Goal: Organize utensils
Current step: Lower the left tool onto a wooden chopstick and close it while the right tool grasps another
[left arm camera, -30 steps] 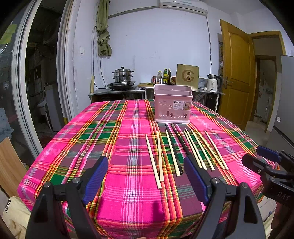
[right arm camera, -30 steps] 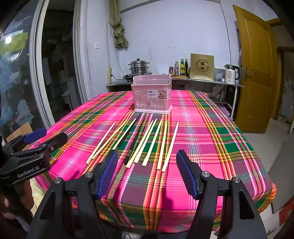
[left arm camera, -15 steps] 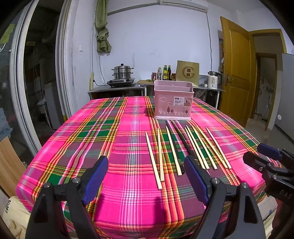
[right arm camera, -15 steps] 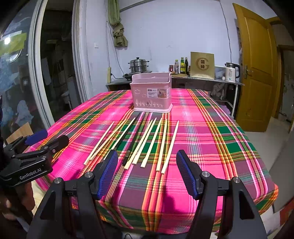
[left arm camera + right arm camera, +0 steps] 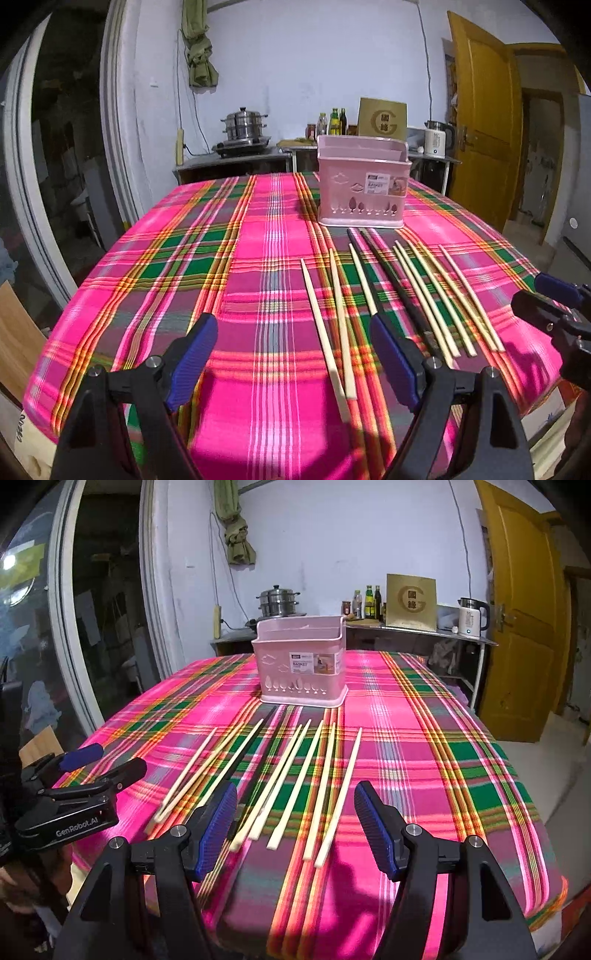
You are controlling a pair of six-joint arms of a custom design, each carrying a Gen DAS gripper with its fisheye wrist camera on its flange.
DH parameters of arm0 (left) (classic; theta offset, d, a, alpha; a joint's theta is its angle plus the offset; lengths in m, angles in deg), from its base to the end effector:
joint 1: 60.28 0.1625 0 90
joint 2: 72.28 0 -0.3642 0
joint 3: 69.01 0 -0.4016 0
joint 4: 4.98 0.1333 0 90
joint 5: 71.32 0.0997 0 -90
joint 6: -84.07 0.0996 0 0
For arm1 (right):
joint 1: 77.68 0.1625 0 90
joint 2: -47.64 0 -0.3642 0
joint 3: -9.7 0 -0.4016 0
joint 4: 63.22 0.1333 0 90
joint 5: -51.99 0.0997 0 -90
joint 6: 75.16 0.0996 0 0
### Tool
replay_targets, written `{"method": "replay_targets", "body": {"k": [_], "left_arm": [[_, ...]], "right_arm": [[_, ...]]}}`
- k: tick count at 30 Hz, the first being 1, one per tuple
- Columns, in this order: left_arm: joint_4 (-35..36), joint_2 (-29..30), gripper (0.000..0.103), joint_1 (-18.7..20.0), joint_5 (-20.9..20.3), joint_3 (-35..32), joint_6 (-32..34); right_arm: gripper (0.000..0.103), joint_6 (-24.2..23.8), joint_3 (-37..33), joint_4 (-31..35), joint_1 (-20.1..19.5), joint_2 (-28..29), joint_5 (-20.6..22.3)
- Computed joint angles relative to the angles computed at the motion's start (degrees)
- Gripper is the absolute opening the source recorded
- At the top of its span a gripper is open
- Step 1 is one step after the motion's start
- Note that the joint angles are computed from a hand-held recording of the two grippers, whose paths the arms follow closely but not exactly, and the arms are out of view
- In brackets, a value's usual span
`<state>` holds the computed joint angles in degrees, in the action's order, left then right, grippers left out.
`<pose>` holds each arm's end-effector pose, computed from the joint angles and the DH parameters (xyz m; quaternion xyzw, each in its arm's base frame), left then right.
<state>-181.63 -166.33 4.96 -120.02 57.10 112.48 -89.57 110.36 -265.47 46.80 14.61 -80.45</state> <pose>-0.0008 -0.4769 0.3505 0.2275 0.8160 -0.4189 0.3269 0.3833 -0.4413 0.0074 0.2318 -0.8420 0.4068 0.2681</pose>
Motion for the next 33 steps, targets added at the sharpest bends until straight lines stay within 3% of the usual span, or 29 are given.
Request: {"method": "replay_targets", "body": {"k": [5, 7, 9, 15, 20, 33], "left_arm": [[1.0, 5.3, 0.078, 2.0, 0.5, -5.4, 0.3], [4.0, 6.7, 0.078, 3.3, -1.2, -8.1, -0.6], [8.2, 8.0, 0.078, 4.3, -2.4, -10.9, -2.4], [15.3, 12.1, 0.074, 5.8, -2.9, -17.3, -2.9], [19.8, 15.1, 0.065, 6.7, -2.5, -21.2, -4.3], [26.2, 19.4, 0.049, 7.5, -2.5, -26.6, -6.2]], "right_arm": [[0.066, 0.7, -3.8, 5.4, -1.9, 0.7, 0.5], [0.066, 1.0, -5.5, 7.7, -2.7, 1.0, 0.8], [0.061, 1.4, -7.2, 10.2, -3.5, 1.4, 1.2], [0.035, 3.3, -11.3, 16.8, -5.6, 2.3, 1.1], [0.025, 5.1, -13.2, 21.1, -7.4, 2.3, 1.1], [0.017, 5.8, -21.6, 33.0, -9.3, 5.3, 1.4]]}}
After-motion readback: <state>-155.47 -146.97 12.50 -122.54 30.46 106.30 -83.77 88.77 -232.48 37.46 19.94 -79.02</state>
